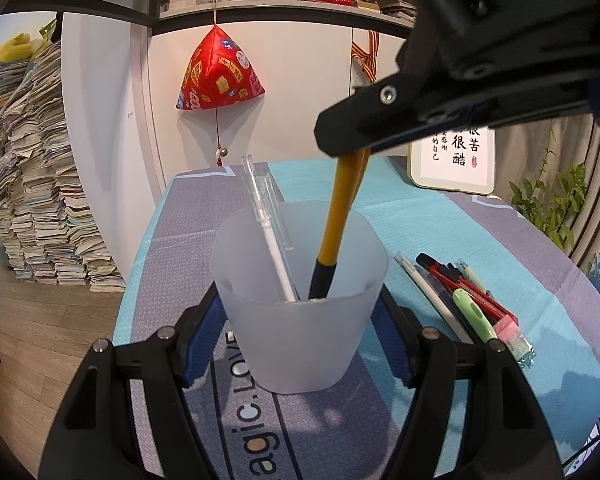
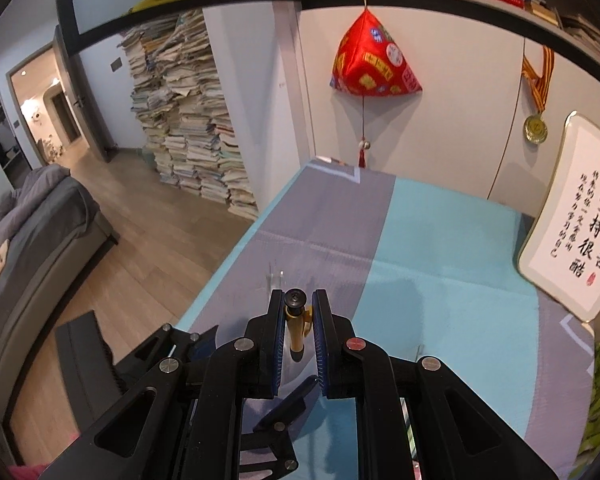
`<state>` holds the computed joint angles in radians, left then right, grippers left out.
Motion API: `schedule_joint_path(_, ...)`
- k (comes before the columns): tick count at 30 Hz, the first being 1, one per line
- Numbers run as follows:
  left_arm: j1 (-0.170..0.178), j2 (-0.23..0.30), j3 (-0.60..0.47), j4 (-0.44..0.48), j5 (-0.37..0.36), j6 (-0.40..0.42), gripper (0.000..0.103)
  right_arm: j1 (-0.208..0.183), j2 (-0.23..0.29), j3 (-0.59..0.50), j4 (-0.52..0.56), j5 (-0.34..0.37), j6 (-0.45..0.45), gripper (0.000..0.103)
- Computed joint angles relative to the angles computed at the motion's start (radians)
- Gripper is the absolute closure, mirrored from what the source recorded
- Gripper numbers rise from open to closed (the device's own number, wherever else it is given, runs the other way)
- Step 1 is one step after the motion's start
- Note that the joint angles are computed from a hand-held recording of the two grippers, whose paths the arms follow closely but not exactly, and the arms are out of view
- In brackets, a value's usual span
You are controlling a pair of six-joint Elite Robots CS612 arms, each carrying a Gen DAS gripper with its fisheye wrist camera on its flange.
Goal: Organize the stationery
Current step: 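Insert the yellow pen into the cup and open the right gripper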
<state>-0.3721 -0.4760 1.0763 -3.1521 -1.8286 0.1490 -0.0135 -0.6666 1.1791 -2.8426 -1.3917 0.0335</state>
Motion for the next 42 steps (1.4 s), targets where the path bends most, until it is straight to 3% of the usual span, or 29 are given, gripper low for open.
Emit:
schedule_joint_path(15,0.0,-0.001,-0.001,0.0,-0.001,0.002,0.034,-0.008,-0.005,0.01,0.015,0.029,0.035,0.089)
schedule_joint_path(24,0.0,-0.002,0.0,0.0,-0.001,0.002,0.034,-0.018,-0.006,0.014,0.025,0.081,0.044,0.089)
schedule_joint_path(28,-0.001,-0.001,0.002,-0.005,-0.002,0.004,0.034,-0.02,-0.007,0.014,0.04,0.075,0.052,0.08)
schedule_joint_path(30,-0.001,-0.001,0.004,-0.008,-0.001,0.005,0.034,-0.022,-0.009,0.017,0.045,0.064,0.061,0.066)
schedule_joint_path(32,-0.002,-0.001,0.004,-0.008,0.0,0.005,0.034,-0.024,-0.012,0.02,0.054,0.064,0.061,0.062)
schedule_joint_path(42,-0.003,0.002,-0.003,-0.001,0.002,0.002,0.034,-0.029,-0.028,0.042,0.073,0.056,0.047,0.061)
